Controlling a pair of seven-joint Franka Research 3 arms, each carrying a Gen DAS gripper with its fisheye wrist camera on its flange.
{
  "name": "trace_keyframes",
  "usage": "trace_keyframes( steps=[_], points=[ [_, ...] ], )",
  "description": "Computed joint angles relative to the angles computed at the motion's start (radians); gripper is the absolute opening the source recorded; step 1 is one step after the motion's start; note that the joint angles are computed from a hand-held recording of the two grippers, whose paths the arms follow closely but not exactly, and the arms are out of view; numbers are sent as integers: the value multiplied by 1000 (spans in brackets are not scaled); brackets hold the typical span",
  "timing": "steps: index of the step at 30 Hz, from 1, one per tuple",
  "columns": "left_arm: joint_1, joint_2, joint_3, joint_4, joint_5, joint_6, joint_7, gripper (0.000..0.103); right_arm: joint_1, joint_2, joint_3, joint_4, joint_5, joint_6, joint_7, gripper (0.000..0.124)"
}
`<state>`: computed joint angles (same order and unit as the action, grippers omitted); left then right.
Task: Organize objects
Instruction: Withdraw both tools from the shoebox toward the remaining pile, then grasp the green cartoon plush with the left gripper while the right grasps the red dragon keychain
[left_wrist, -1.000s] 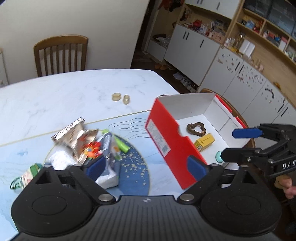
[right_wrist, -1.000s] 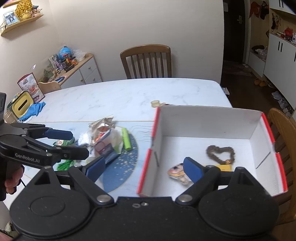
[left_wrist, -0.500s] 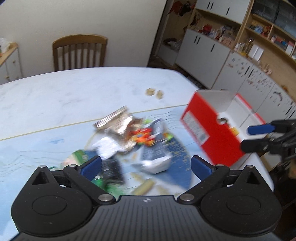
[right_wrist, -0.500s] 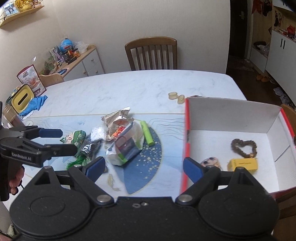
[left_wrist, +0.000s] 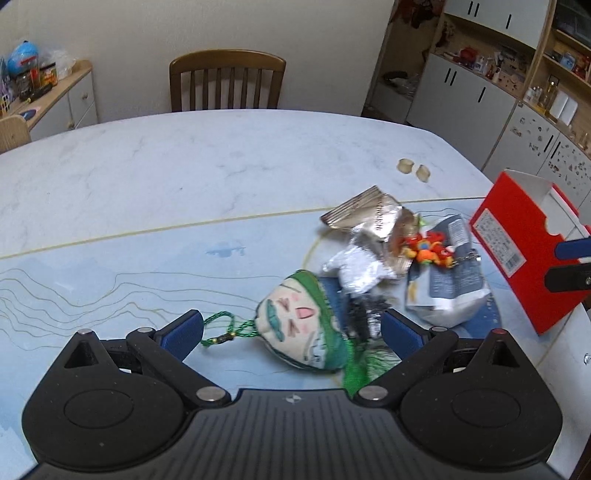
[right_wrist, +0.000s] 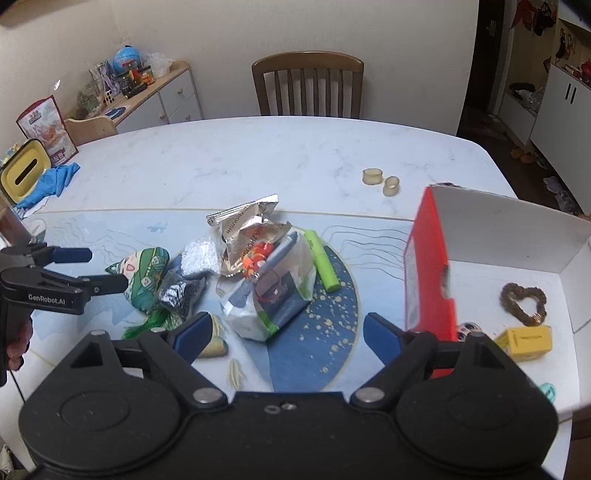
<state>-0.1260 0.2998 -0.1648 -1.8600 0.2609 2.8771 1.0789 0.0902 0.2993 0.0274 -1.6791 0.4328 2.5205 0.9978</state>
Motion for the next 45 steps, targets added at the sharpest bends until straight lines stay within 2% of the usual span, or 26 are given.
trace_keyframes(
  steps=[3,6,8,11,14,20,26,28,30,33,36,38,42,45],
  points=[
    [18,14,-12,-2,-13,20,35,103,19,32,-3,39,-35,-4,25,88],
    [20,27,-12,4,-9,27,60,103,42,65,-8,77,-87,27,49,82],
    [24,33,-16,5,-10,38,81,103,46,82,4,95,-113,53,-5,82],
    [34,45,-27,12,-29,47,111,103,43,114,30,136,-133,47,-131,82],
    [48,54,-41,15,-53,59,137,103,55,160,35,196,-161,21,-217,78],
    [91,80,-84,29,-132,79,202,103,66,252,37,334,-187,-106,-313,77],
    [127,108,-126,49,-196,85,265,102,88,306,22,395,-239,-146,-386,69],
    [116,112,-115,51,-192,90,269,102,95,314,16,396,-253,-138,-404,68],
    [121,118,-123,56,-200,90,282,102,105,323,7,399,-271,-124,-404,68],
    [133,130,-139,66,-222,84,299,102,105,353,3,448,-272,-161,-379,66],
    [140,139,-150,74,-242,78,312,95,106,367,2,465,-275,-171,-369,64],
    [148,143,-160,77,-257,75,324,89,107,371,2,466,-278,-170,-367,59],
    [157,142,-172,73,-273,77,352,81,108,367,3,447,-281,-147,-374,56],
    [142,142,-160,77,-265,69,362,70,110,367,0,441,-285,-141,-369,51]
  ],
)
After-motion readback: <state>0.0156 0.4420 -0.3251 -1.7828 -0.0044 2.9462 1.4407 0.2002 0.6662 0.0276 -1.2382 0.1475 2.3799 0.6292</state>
